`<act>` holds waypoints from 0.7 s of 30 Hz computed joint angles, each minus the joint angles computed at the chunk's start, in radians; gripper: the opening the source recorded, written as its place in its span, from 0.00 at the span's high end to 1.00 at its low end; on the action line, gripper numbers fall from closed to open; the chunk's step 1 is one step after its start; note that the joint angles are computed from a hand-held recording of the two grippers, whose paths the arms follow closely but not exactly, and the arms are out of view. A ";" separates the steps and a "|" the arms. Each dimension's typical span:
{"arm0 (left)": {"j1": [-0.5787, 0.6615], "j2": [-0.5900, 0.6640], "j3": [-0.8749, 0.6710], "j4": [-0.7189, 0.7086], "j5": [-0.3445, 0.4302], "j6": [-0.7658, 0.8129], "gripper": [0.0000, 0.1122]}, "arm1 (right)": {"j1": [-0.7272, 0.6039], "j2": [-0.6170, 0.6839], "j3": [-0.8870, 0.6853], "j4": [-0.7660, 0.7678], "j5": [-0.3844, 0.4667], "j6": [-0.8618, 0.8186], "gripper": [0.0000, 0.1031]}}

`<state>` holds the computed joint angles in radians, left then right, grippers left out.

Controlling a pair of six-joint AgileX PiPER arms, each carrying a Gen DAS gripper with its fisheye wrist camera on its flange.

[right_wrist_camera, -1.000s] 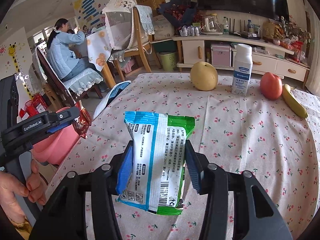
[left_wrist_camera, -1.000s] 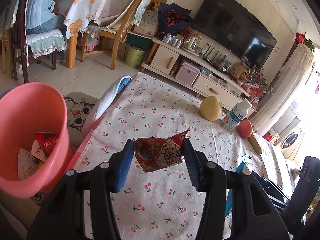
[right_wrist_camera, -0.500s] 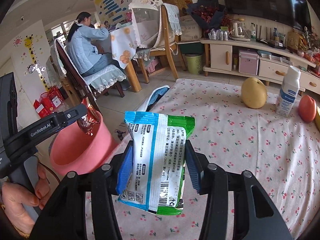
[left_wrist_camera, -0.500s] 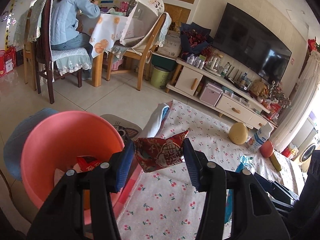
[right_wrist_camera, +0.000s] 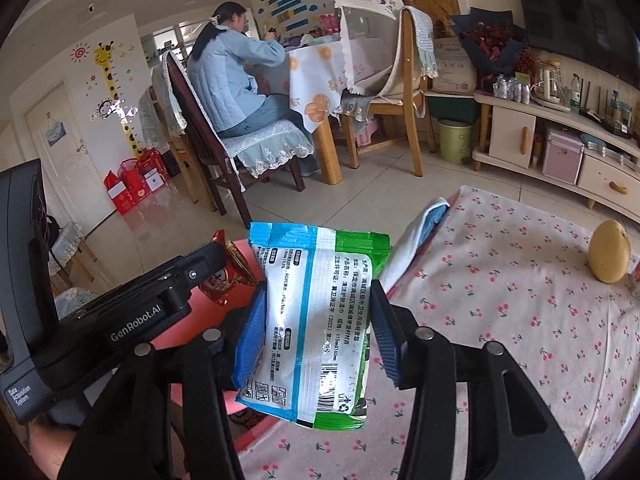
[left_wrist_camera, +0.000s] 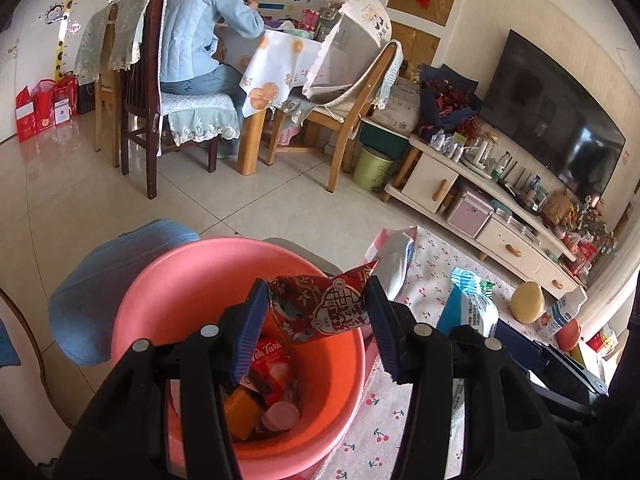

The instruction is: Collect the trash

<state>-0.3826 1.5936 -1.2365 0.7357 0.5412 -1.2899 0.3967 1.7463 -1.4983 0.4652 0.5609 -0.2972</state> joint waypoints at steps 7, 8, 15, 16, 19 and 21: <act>0.074 -0.008 0.016 -0.038 0.022 0.020 0.54 | 0.066 0.107 -0.118 -0.055 0.026 0.067 0.51; 0.082 -0.005 0.014 -0.050 0.020 0.029 0.54 | 0.071 0.119 -0.127 -0.050 0.028 0.065 0.51; 0.094 0.037 -0.034 -0.049 0.102 0.033 0.51 | 0.100 0.189 -0.183 -0.061 0.034 0.091 0.51; 0.090 0.043 -0.041 -0.046 0.120 0.026 0.48 | 0.105 0.200 -0.193 -0.078 0.036 0.103 0.50; 0.085 0.065 -0.068 -0.029 0.175 0.012 0.30 | 0.120 0.224 -0.211 -0.135 0.047 0.145 0.36; 0.082 0.073 -0.075 -0.022 0.195 0.011 0.26 | 0.120 0.216 -0.196 -0.159 0.040 0.163 0.28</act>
<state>-0.3006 1.6664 -1.3115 0.7142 0.7362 -1.2788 0.5164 1.9626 -1.6946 0.3058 0.6008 -0.1342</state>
